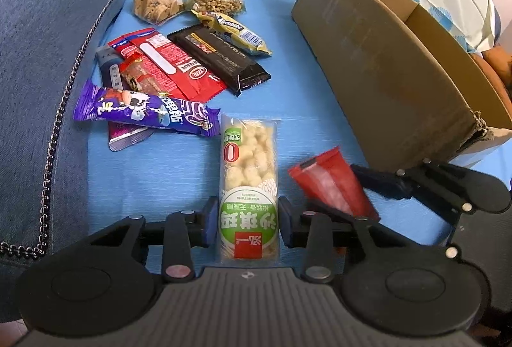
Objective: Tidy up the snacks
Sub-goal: 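Hold the red wrapper in the right gripper while left gripper holds the cracker bar, then carry the red wrapper with right gripper while left carries cracker bar over the box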
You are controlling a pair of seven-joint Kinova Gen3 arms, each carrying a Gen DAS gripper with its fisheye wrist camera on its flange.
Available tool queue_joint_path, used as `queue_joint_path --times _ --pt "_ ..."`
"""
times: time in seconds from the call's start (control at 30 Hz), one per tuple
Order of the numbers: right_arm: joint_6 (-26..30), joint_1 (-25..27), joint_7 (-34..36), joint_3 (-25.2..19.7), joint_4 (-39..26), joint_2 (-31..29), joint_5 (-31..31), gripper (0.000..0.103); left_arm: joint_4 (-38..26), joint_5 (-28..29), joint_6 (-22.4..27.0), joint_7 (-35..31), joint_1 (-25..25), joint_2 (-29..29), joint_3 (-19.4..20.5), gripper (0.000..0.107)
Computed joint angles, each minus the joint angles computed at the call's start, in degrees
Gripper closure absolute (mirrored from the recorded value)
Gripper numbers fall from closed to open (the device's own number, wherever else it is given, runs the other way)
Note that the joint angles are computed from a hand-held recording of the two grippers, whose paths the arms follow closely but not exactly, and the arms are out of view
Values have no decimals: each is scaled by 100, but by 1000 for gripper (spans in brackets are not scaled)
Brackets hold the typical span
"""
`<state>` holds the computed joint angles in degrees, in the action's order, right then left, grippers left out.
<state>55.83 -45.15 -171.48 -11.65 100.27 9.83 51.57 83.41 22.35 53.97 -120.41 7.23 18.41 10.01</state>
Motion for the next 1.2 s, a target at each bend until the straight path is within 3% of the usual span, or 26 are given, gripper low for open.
queue_joint_path --times 0.17,0.93,1.2 --pt "88 -83 -398 -19 94 -71 324 58 140 374 -91 -272 -206 -86 61 67" --pt "515 -129 -1462 -375 280 -482 1524 58 1025 3265 -177 -2295 -1167 -482 -68 68" --pt "591 48 -1768 -530 339 -774 1777 58 1222 3682 -286 -2587 -1154 -657 -215 68"
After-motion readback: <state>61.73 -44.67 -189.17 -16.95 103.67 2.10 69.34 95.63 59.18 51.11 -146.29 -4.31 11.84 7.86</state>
